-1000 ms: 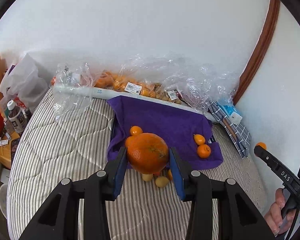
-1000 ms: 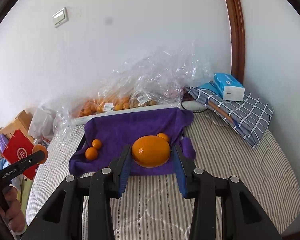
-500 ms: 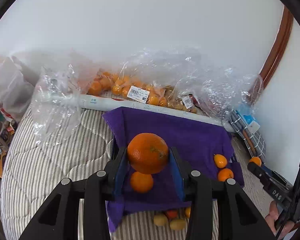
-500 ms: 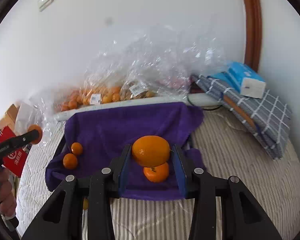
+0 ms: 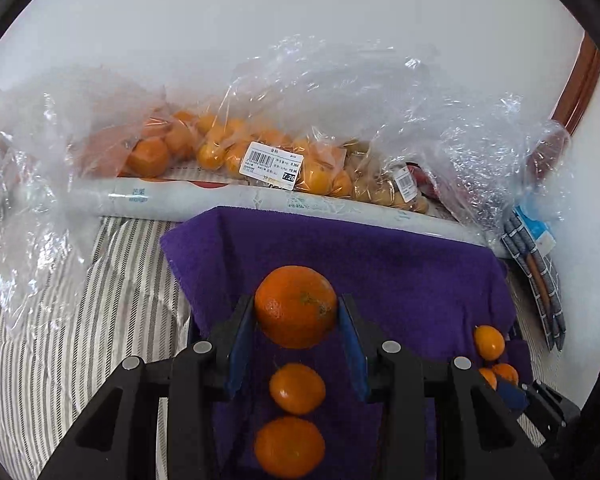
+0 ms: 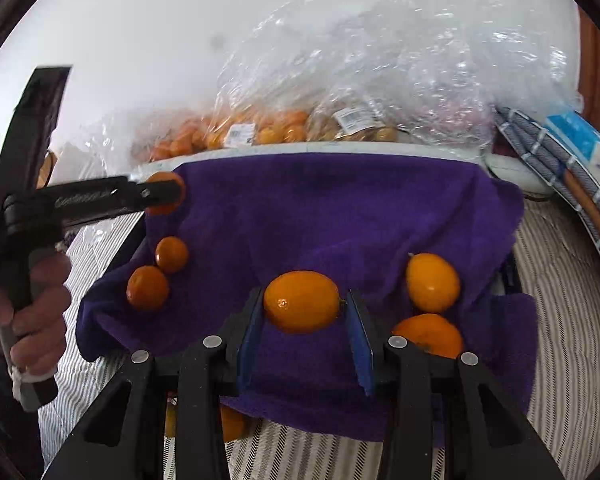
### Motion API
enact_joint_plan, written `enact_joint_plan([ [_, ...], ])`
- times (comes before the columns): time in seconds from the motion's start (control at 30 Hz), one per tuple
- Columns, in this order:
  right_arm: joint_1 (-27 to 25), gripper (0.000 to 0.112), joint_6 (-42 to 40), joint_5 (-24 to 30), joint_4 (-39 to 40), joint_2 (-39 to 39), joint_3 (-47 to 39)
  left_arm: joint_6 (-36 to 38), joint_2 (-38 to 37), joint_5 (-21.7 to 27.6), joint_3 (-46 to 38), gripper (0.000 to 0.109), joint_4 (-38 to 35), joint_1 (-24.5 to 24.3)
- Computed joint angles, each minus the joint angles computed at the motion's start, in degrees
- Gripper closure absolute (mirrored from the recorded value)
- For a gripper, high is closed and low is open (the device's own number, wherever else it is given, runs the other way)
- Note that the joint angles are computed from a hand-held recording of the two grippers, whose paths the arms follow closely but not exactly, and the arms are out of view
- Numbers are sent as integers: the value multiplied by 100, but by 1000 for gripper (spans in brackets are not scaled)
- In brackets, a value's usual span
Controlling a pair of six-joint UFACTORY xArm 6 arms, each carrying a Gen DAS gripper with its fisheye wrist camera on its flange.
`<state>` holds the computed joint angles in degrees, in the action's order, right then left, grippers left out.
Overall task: Organize fruits
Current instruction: 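Open the left tool to drop its orange on the towel while the right tool releases its orange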
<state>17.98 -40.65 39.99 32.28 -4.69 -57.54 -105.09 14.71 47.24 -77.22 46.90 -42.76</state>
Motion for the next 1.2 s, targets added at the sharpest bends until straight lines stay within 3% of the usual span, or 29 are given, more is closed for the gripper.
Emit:
enact_joint_plan([
  [0.53, 235, 72, 171, 26, -569, 110, 69, 527, 360, -264, -173, 69, -532, 188],
  [0.63, 195, 64, 366, 192, -681, 100, -3, 523, 361, -220, -186, 69, -553, 146],
  [0.7, 153, 57, 363, 270, -582, 43, -13, 506, 334, -111, -204, 68, -501, 85],
  [0.77, 112, 48, 438, 310, -537, -93, 36, 448, 265, 29, -212, 60, -412, 8],
  [0.83, 68, 46, 512, 338, -526, -247, 92, 351, 158, 255, -226, 56, -293, -118],
  [1.2, -179, 45, 745, 625, -565, -1501, 705, -499, -485, 1575, -33, 55, 227, -1173],
])
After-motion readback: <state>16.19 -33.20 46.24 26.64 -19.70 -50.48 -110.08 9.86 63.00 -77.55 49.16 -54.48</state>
